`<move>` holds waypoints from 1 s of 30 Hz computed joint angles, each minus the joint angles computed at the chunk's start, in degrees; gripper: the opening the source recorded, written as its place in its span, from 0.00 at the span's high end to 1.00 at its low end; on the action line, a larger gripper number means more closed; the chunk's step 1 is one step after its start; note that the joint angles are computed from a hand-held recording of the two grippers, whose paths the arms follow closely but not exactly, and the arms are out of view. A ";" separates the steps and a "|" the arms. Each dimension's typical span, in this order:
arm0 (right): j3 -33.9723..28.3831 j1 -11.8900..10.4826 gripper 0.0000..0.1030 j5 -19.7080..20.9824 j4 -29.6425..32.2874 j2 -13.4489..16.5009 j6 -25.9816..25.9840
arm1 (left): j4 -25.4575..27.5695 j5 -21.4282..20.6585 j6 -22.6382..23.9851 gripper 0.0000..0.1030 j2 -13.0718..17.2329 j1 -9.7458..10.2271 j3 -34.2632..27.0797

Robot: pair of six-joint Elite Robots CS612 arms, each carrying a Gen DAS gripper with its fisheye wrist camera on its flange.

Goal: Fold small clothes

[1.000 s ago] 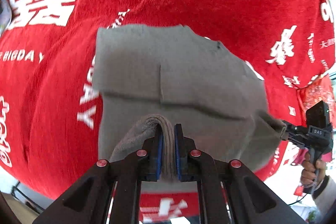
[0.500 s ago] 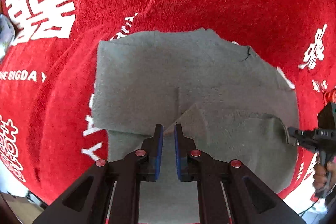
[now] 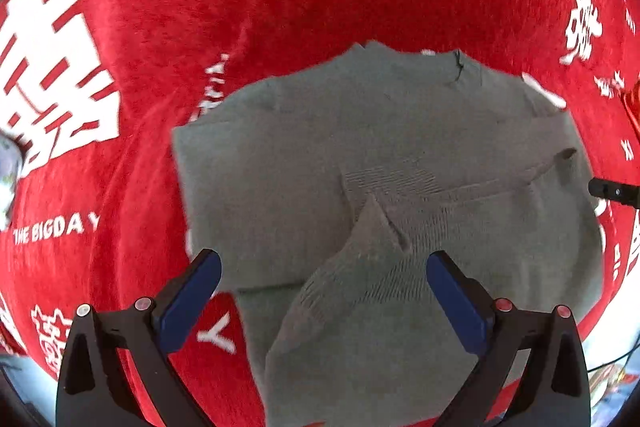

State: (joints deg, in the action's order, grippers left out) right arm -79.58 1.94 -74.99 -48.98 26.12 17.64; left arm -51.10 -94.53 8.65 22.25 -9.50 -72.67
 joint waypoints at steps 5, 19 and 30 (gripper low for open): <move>3.83 1.00 0.46 -3.48 0.50 -0.86 -2.53 | -0.27 0.58 1.65 0.31 0.52 -0.57 1.21; 1.49 1.49 0.93 -4.87 -3.97 -4.23 -5.74 | -2.53 -10.12 -1.17 0.93 -3.02 2.98 1.20; 16.90 0.82 0.93 -5.93 -16.53 -7.38 -3.98 | -18.07 -5.40 -3.81 0.93 -6.29 1.99 15.40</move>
